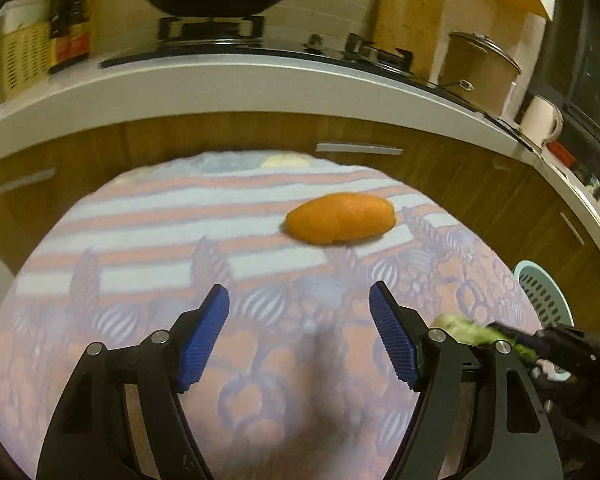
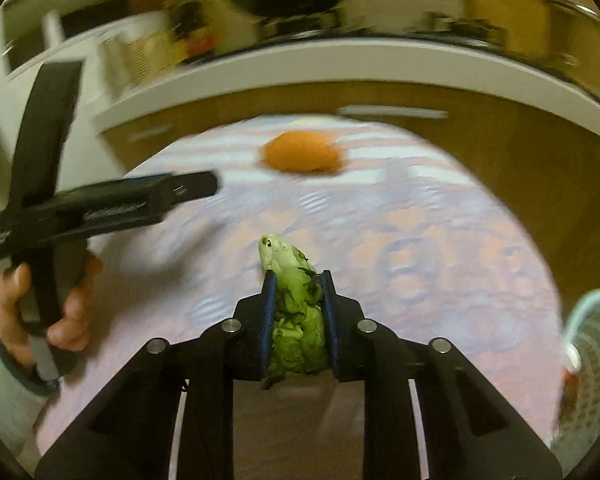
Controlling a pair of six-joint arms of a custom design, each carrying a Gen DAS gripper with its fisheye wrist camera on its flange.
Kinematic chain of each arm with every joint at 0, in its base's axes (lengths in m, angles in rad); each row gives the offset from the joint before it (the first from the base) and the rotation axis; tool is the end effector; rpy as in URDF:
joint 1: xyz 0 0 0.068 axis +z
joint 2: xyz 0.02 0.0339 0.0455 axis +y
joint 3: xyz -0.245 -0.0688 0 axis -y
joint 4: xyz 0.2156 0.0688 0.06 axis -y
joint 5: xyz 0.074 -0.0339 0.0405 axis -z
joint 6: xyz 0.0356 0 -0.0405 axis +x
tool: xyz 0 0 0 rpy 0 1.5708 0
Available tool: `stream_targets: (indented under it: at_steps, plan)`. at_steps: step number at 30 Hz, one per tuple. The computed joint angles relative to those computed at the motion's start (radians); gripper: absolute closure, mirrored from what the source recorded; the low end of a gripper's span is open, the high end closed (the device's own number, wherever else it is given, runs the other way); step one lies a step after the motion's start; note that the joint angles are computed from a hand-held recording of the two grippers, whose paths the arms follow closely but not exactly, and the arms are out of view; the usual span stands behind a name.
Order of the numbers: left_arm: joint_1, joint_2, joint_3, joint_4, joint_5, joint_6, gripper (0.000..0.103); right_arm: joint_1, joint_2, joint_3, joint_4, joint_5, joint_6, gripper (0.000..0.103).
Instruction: Collect trash
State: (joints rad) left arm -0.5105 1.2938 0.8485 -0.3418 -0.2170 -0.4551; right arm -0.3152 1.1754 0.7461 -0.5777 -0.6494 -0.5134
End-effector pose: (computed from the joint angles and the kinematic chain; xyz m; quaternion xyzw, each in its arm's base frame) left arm 0.2220 -0.1156 0.2334 -0.0159 0.9196 -0.0876 0.3827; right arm 0.1981 -0.0419 0.2179 -0.1784 0.8971 0.1744 0.3647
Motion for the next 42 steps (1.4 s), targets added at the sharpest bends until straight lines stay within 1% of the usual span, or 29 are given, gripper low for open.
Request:
stream_targets:
  at_steps: [1, 3, 4, 7, 9, 13, 15, 17, 21, 22, 23, 24, 25, 26, 28, 30, 32, 34, 36, 37, 40, 42]
  plan:
    - [0.015, 0.039, 0.029, 0.012, 0.022, 0.025, 0.031, -0.021, 0.027, 0.011, 0.002, -0.007, 0.011, 0.085]
    - [0.031, 0.088, 0.068, 0.038, 0.035, 0.065, 0.030, -0.040, 0.058, 0.025, 0.013, -0.003, 0.048, 0.085]
    - [0.039, 0.112, 0.087, 0.049, 0.042, 0.083, 0.028, -0.048, 0.065, 0.028, 0.023, -0.003, 0.066, 0.085]
    - [0.071, 0.217, 0.165, 0.078, 0.053, 0.154, 0.027, -0.070, 0.095, 0.043, 0.019, -0.018, 0.070, 0.085]
    - [0.090, 0.263, 0.197, 0.090, 0.091, 0.185, 0.027, -0.076, 0.117, 0.059, 0.002, -0.028, 0.059, 0.085]
    - [0.106, 0.360, 0.284, 0.063, 0.184, 0.266, 0.027, -0.079, 0.128, 0.069, -0.014, -0.039, 0.049, 0.085]
    - [0.091, 0.385, 0.304, 0.054, 0.178, 0.304, 0.027, -0.069, 0.131, 0.068, -0.007, -0.037, 0.062, 0.085]
    - [0.082, 0.407, 0.328, 0.034, 0.172, 0.319, 0.027, -0.071, 0.134, 0.070, -0.008, -0.041, 0.065, 0.085]
    - [0.069, 0.414, 0.328, 0.028, 0.165, 0.331, 0.055, -0.075, 0.140, 0.073, -0.009, -0.041, 0.060, 0.085]
    - [0.063, 0.413, 0.325, 0.029, 0.154, 0.328, 0.059, -0.073, 0.139, 0.071, -0.008, -0.038, 0.059, 0.085]
    - [0.063, 0.415, 0.326, 0.030, 0.153, 0.328, 0.060, -0.069, 0.132, 0.066, -0.003, -0.034, 0.061, 0.085]
    - [0.062, 0.413, 0.323, 0.035, 0.152, 0.325, 0.066, -0.066, 0.125, 0.061, 0.003, -0.028, 0.063, 0.085]
    - [0.061, 0.411, 0.321, 0.040, 0.151, 0.321, 0.075, -0.062, 0.117, 0.055, 0.010, -0.023, 0.066, 0.085]
    - [0.060, 0.409, 0.320, 0.041, 0.151, 0.317, 0.080, -0.059, 0.111, 0.051, 0.015, -0.020, 0.070, 0.085]
    - [0.055, 0.396, 0.308, 0.047, 0.147, 0.298, 0.087, -0.061, 0.100, 0.043, 0.018, -0.025, 0.067, 0.085]
    - [0.052, 0.364, 0.276, 0.066, 0.167, 0.269, 0.090, -0.064, 0.084, 0.032, 0.024, -0.032, 0.068, 0.085]
    - [0.036, 0.319, 0.241, 0.070, 0.165, 0.230, 0.091, -0.071, 0.070, 0.022, 0.031, -0.037, 0.071, 0.085]
    - [0.007, 0.271, 0.211, 0.058, 0.130, 0.192, 0.092, -0.077, 0.066, 0.020, 0.027, -0.043, 0.066, 0.085]
    - [-0.019, 0.231, 0.193, 0.023, 0.097, 0.142, 0.092, -0.080, 0.051, 0.017, 0.024, -0.021, 0.075, 0.085]
    - [-0.034, 0.211, 0.187, -0.003, 0.073, 0.110, 0.092, -0.085, 0.033, 0.010, 0.015, -0.012, 0.079, 0.085]
    - [-0.090, 0.114, 0.136, -0.105, 0.007, -0.045, 0.092, -0.108, -0.030, -0.016, -0.017, 0.007, 0.086, 0.085]
    - [-0.121, 0.063, 0.093, -0.136, -0.017, -0.118, 0.092, -0.106, -0.088, -0.044, -0.018, 0.039, 0.094, 0.085]
